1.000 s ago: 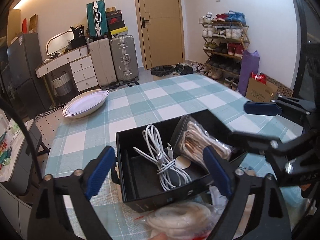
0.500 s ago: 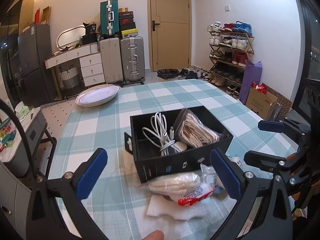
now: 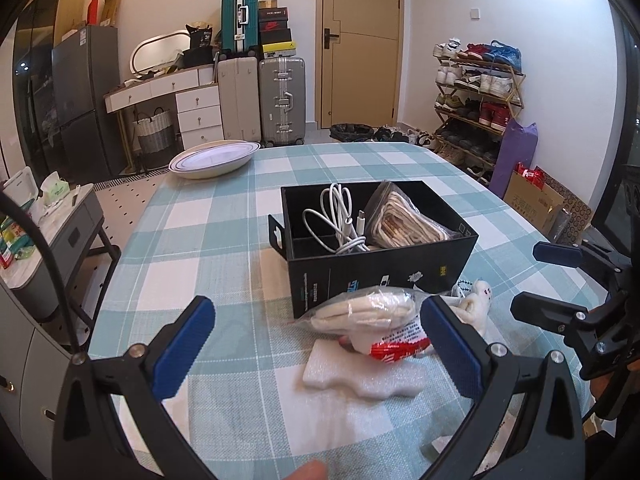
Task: Organize soft objects
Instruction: 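Withdraw both tools from the black box and move toward the medicine sachet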
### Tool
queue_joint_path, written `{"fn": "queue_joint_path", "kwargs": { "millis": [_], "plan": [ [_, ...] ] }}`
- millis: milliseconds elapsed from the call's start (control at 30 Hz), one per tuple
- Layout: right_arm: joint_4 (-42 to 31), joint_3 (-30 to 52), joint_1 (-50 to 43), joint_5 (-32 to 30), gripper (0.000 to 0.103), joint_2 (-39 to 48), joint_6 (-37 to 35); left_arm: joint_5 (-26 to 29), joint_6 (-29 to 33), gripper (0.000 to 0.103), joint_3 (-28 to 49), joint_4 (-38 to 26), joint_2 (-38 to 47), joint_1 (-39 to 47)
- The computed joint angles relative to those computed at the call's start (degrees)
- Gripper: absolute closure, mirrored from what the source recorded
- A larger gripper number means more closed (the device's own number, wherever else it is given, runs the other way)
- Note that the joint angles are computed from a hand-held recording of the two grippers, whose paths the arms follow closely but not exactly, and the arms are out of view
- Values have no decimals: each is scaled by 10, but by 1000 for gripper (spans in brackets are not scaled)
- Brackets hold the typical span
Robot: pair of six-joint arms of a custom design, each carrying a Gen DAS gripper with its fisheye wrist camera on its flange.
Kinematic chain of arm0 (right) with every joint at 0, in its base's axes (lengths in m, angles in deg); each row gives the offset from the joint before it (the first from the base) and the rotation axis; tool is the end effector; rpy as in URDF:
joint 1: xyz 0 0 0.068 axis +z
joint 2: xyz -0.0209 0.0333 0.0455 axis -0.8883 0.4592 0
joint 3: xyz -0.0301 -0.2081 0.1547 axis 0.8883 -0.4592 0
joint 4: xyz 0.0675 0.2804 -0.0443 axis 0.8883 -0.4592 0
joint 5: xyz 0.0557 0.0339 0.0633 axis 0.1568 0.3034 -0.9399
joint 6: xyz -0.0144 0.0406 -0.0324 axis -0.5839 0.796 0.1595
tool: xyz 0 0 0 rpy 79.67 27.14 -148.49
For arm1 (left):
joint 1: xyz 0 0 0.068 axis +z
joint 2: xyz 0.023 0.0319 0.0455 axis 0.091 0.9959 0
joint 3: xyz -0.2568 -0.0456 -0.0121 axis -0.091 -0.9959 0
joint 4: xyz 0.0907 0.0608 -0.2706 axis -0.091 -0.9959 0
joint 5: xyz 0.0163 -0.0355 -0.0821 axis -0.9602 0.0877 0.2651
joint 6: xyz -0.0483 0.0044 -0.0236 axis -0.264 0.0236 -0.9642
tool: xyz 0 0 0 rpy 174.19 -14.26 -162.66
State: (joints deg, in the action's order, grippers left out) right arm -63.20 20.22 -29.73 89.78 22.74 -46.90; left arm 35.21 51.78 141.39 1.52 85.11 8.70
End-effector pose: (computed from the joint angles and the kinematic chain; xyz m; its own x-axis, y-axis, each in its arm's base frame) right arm 0.2171 0.1209 0.2008 -0.6176 0.1809 -0.7654 0.1554 0.9821 0.1068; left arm 0.3289 -0.0006 0.2074 -0.4692 0.3800 -0.7972 0.6615 0.7492 -0.0322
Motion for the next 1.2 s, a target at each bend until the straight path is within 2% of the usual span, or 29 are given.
{"fn": "queue_joint_path", "kwargs": {
  "millis": [533,933,1200],
  "plan": [
    [-19,-24,42,-4,0,-14,62,18,46,0,-53,-8,-37,32],
    [-42,-33,87,27,0,-23,93,20,60,0,-88,-5,-61,39],
    [-21,-33,120,16,0,17,109,12,73,0,-106,-5,-74,44]
  ]
}}
